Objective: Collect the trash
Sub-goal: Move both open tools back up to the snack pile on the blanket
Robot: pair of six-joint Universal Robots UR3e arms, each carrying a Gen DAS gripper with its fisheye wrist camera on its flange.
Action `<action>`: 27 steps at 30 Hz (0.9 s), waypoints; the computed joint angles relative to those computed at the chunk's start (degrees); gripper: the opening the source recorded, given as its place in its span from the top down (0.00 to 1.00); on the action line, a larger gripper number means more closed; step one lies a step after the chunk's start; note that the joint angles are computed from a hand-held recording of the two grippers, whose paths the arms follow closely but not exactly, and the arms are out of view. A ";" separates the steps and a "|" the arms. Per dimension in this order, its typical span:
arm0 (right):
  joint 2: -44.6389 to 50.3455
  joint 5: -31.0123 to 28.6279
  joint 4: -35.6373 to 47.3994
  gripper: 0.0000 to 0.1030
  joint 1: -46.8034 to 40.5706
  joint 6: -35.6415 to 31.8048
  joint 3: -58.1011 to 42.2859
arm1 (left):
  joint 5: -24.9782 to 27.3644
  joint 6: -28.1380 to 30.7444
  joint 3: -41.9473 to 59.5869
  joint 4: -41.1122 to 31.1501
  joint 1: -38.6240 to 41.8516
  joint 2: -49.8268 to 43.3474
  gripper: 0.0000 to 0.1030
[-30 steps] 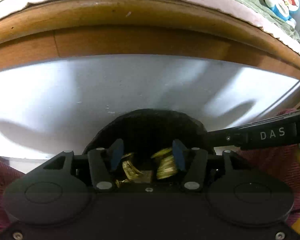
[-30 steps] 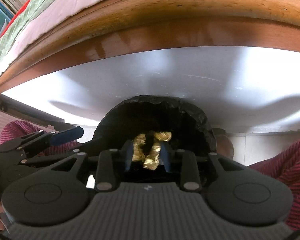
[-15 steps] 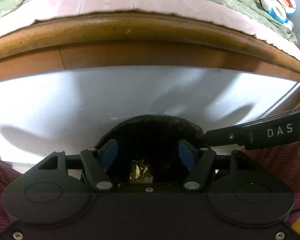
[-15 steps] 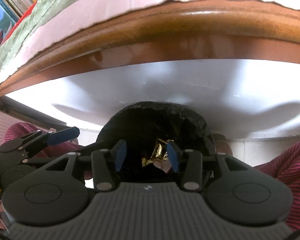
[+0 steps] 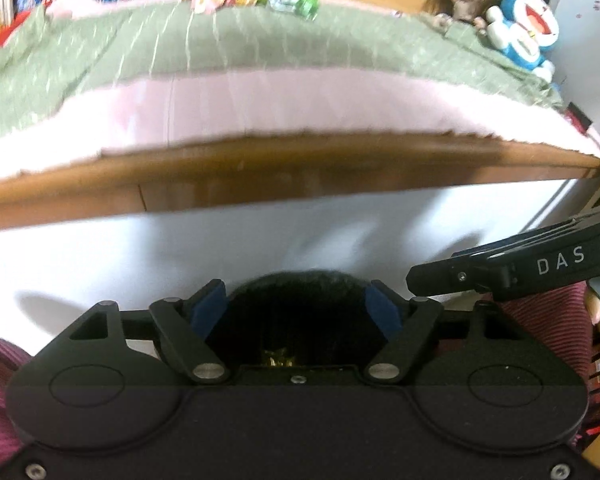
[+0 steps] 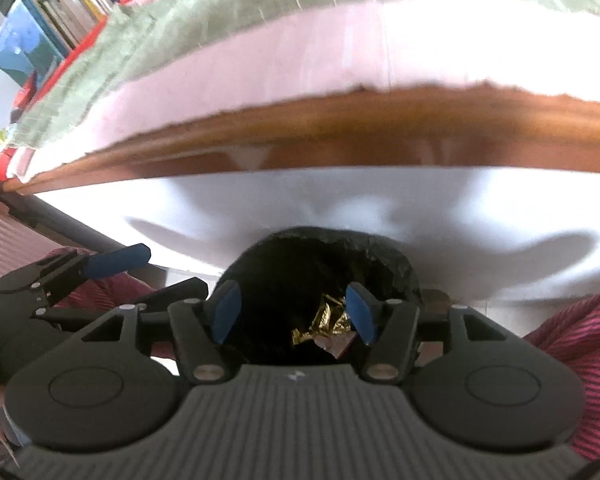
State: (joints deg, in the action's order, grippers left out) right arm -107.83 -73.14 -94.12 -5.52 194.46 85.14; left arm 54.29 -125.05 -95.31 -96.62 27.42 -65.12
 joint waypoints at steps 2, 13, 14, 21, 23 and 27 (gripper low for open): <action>-0.19 0.95 1.47 0.29 -1.03 -1.06 -2.50 | -1.34 1.04 3.22 -2.23 0.65 -0.26 0.25; 5.47 3.51 6.62 0.28 -7.34 -6.22 -21.31 | -7.59 -7.59 22.65 0.18 -2.63 -12.02 0.17; 6.37 3.23 6.63 0.28 -7.71 -6.28 -23.06 | -7.97 -9.51 24.40 1.30 -3.47 -13.63 0.17; 16.78 0.50 8.24 0.28 -9.19 -6.93 -39.29 | -8.51 -25.89 37.12 12.32 -9.89 -27.13 0.20; 21.36 -0.68 9.82 0.28 -9.20 -6.96 -46.31 | -7.41 -29.36 42.45 14.58 -11.93 -31.89 0.20; 31.59 -2.57 14.00 0.28 -9.28 -6.92 -62.37 | -3.45 -36.28 55.57 17.80 -15.99 -42.17 0.19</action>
State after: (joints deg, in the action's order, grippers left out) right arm -76.24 -75.70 -80.12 -14.80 187.54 22.78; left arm 50.84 -161.33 -39.75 -78.82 11.43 -107.29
